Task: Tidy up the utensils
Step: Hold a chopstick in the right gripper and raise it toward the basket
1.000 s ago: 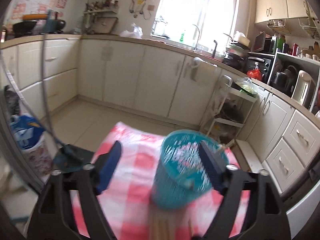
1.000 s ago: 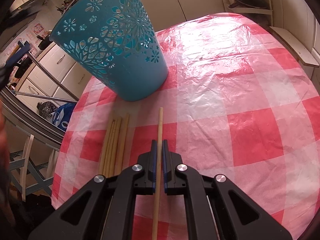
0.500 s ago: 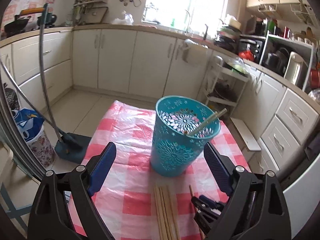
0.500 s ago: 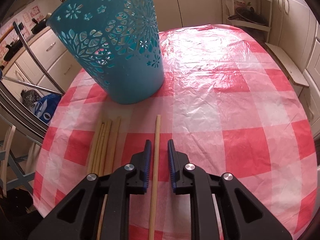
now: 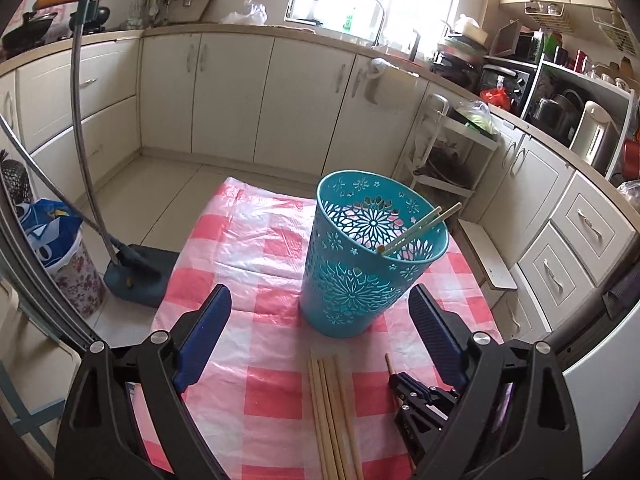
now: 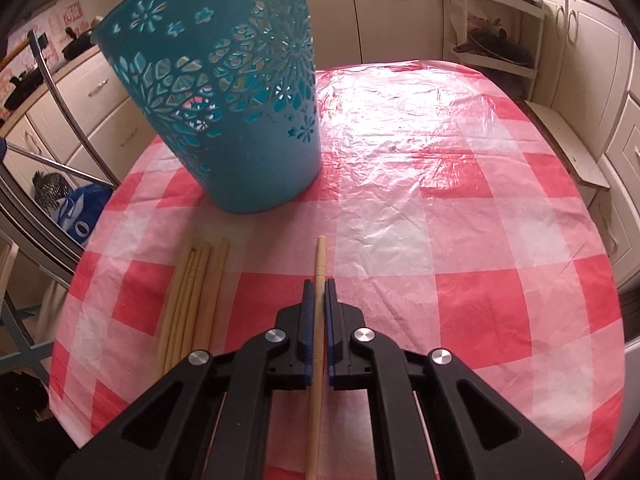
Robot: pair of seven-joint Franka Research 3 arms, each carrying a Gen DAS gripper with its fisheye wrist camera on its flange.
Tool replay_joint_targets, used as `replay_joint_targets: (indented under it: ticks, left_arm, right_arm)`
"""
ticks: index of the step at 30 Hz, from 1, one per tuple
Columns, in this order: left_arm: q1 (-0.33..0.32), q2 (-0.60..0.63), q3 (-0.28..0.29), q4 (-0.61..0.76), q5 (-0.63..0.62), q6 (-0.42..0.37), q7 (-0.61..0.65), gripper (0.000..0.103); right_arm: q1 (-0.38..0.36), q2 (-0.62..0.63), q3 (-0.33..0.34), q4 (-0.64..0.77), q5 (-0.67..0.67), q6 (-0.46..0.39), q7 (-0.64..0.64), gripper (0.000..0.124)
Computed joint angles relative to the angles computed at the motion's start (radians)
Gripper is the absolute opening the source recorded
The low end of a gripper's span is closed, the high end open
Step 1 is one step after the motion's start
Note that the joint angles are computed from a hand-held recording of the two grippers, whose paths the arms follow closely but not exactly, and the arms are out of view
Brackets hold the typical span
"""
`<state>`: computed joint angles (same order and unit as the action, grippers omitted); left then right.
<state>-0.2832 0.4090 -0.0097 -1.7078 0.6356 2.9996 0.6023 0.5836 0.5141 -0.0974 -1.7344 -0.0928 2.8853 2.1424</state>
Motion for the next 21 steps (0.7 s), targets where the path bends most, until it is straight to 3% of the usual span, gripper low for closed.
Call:
replay_joint_targets:
  ticks: [5, 21]
  left_arm:
    - [-0.006, 0.015, -0.007, 0.022, 0.0, -0.024, 0.018, 0.086]
    - [-0.01, 0.044, -0.015, 0.066, -0.01, -0.069, 0.046, 0.087]
  right_arm:
    - [-0.086, -0.012, 0.094, -0.042, 0.122, 0.071, -0.068, 0.005]
    - [-0.266, -0.05, 0.311, -0.125, 0.478, 0.213, -0.341, 0.005]
